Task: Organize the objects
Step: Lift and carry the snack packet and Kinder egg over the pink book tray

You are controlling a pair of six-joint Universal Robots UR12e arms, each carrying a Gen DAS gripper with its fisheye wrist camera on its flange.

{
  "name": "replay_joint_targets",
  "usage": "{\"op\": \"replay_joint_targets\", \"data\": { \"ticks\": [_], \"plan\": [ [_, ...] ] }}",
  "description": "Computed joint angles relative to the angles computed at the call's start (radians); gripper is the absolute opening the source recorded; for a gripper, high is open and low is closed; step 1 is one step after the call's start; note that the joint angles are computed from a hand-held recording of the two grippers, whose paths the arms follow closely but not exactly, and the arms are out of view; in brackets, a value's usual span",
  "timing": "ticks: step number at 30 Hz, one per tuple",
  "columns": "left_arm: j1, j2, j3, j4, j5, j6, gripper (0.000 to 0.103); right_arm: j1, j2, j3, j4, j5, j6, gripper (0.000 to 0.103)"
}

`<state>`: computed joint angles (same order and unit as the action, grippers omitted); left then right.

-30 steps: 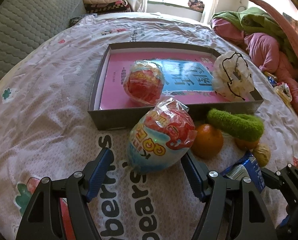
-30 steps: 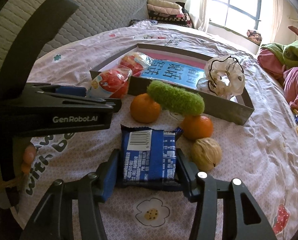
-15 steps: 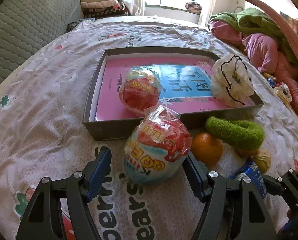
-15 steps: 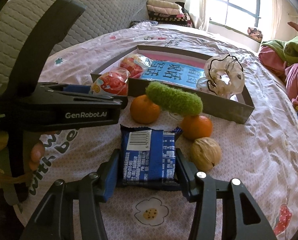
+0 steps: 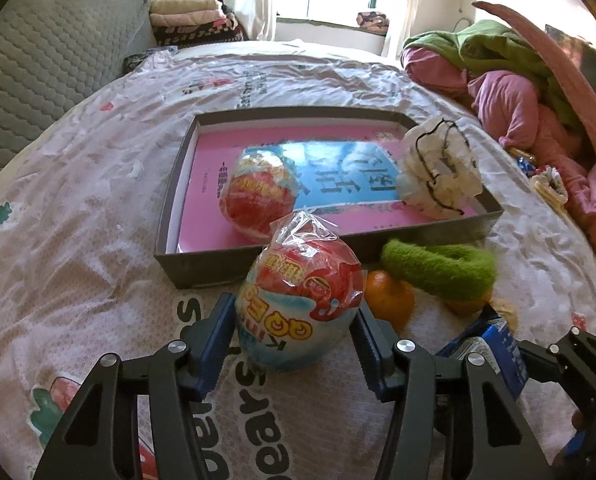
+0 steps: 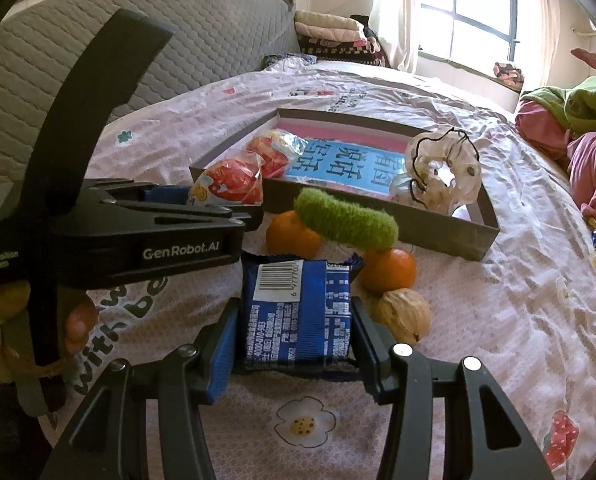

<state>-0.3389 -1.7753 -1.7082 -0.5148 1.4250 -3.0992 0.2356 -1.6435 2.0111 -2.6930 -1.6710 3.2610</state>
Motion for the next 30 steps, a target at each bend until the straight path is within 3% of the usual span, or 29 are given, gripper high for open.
{"op": "replay_joint_targets", "data": {
  "ticks": [30],
  "plan": [
    [0.012,0.049,-0.007,0.047,0.002,-0.022,0.058,-0.018,-0.029,-0.028,-0.06,-0.04,-0.003,0.052]
  ]
}}
